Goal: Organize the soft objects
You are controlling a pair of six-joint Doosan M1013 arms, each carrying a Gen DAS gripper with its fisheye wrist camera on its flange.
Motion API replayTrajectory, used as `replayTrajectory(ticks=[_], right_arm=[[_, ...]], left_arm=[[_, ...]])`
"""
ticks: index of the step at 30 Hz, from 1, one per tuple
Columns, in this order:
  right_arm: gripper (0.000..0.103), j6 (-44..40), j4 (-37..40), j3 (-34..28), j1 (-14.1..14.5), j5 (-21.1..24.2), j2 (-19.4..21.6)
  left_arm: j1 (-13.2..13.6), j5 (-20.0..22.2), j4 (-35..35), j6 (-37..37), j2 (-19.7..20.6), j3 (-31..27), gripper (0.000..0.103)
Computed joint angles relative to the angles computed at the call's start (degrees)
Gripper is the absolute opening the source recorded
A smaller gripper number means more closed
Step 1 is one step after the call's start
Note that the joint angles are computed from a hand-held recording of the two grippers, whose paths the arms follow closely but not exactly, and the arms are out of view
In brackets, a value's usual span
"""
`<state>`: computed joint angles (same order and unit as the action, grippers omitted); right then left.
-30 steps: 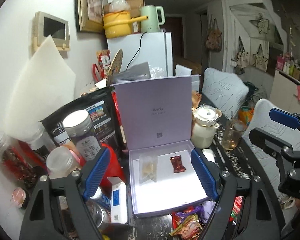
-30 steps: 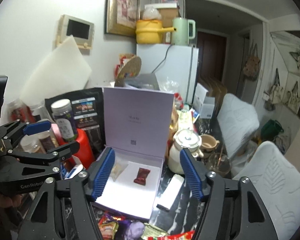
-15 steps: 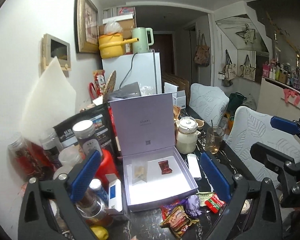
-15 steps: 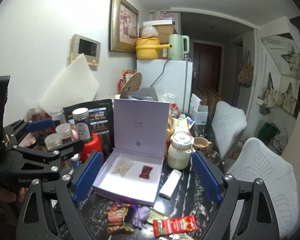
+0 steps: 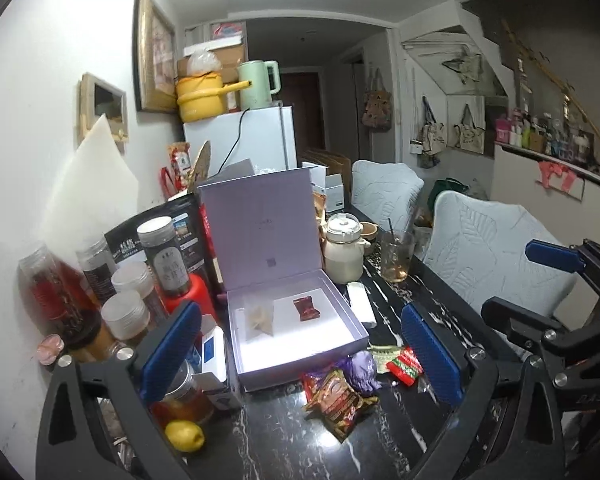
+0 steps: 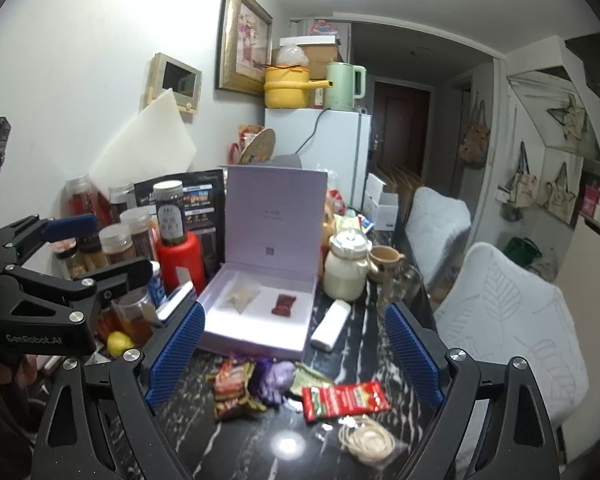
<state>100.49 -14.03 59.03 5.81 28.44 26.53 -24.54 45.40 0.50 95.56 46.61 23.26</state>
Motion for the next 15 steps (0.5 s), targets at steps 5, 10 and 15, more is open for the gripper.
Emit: replayTrajectory(ticks=[5,10,15], right_arm=[[0.092,7.18,-6.18,4.87,0.61,-0.94,-2.18],[0.092,11.64,-7.29,10.01,0.68,-2.04,-4.66],[0.092,17.16,-10.18,14.24,0.66,-3.02,-6.58]], left_arm=[[-0.33,-3.53,-2.44,3.11,-4.57,9.55,0.102],[-0.4,-4.45,-5.66,4.98,-6.88,14.57,0.102],[-0.5,-4.72,-9.53,8.6,-8.03,17.79,0.102]])
